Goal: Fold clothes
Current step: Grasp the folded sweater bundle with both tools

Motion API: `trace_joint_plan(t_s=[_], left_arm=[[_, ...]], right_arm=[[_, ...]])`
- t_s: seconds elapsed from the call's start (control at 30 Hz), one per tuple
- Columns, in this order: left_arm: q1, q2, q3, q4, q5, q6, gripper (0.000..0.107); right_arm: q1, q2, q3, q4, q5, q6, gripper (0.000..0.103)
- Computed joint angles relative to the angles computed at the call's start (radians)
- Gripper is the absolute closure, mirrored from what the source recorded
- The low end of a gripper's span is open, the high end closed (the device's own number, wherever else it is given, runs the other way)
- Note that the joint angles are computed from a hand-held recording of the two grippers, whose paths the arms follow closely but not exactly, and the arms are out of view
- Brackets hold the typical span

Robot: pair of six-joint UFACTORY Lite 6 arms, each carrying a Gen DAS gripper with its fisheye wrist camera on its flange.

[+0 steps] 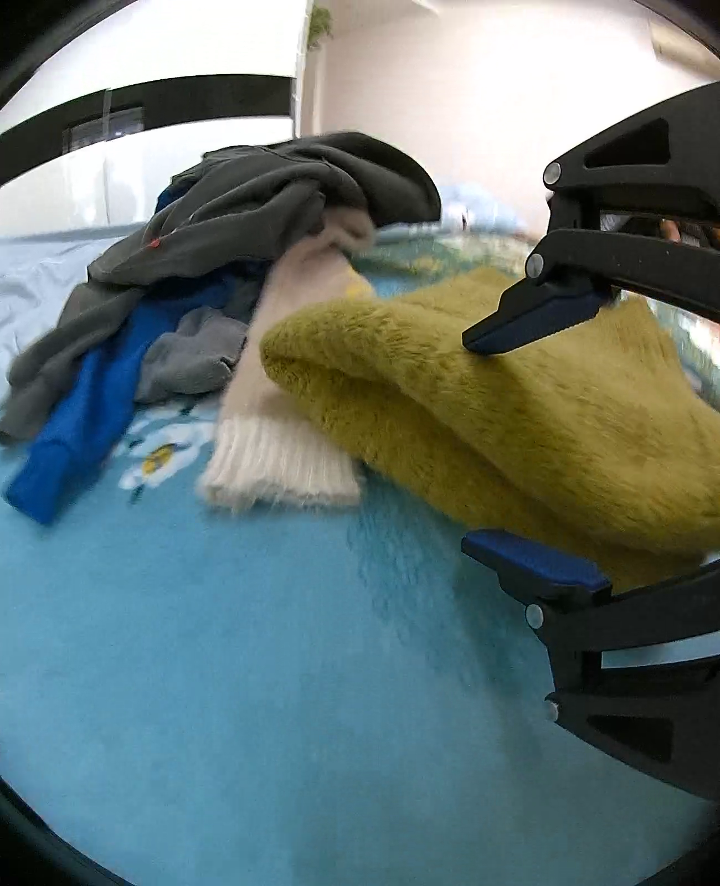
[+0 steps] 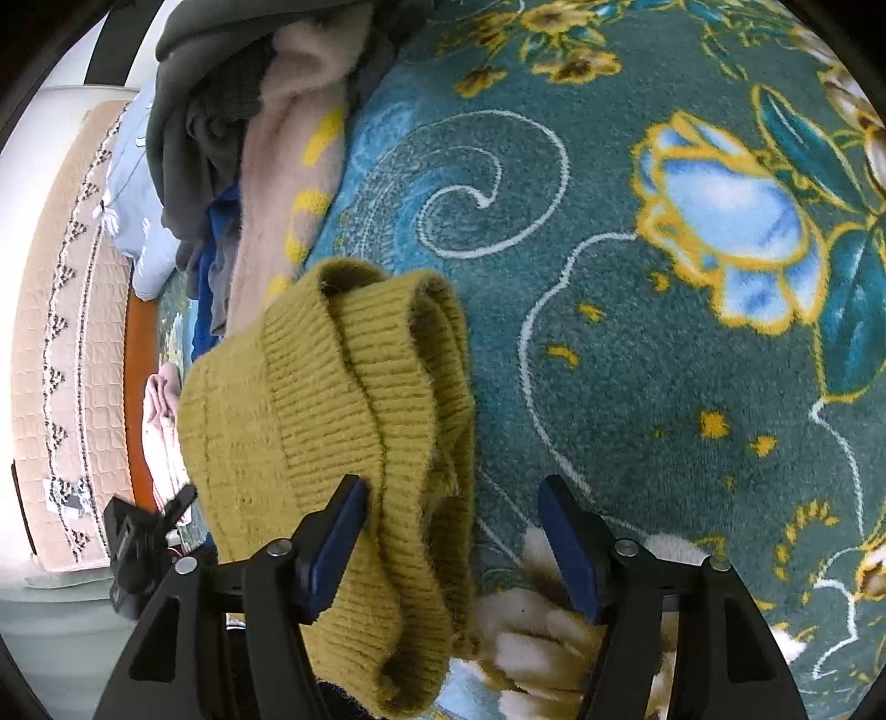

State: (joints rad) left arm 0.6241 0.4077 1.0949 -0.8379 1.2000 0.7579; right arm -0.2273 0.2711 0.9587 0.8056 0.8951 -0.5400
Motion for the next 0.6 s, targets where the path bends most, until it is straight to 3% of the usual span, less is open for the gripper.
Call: trace_joint_plan(t_s=[0.27,0.47,0.6], left_arm=[[-0.067,0.041,0.006,0.002,-0.039,0.018,0.033],[-0.033,0.004,-0.021,-0.018,-0.039,0.016,0.074],[0.021,-0.049,-0.078,-0.023,-0.033,0.035,0.079]], right_arm=[[-0.018,0.002,-0.009,0.021,0.006,-0.007,0.034],[-0.035,-0.003,-0.023,0.04,0.009,-0.024,0.033],[-0.039,-0.012,-0.033,0.053,0.012,-0.04,0.031]])
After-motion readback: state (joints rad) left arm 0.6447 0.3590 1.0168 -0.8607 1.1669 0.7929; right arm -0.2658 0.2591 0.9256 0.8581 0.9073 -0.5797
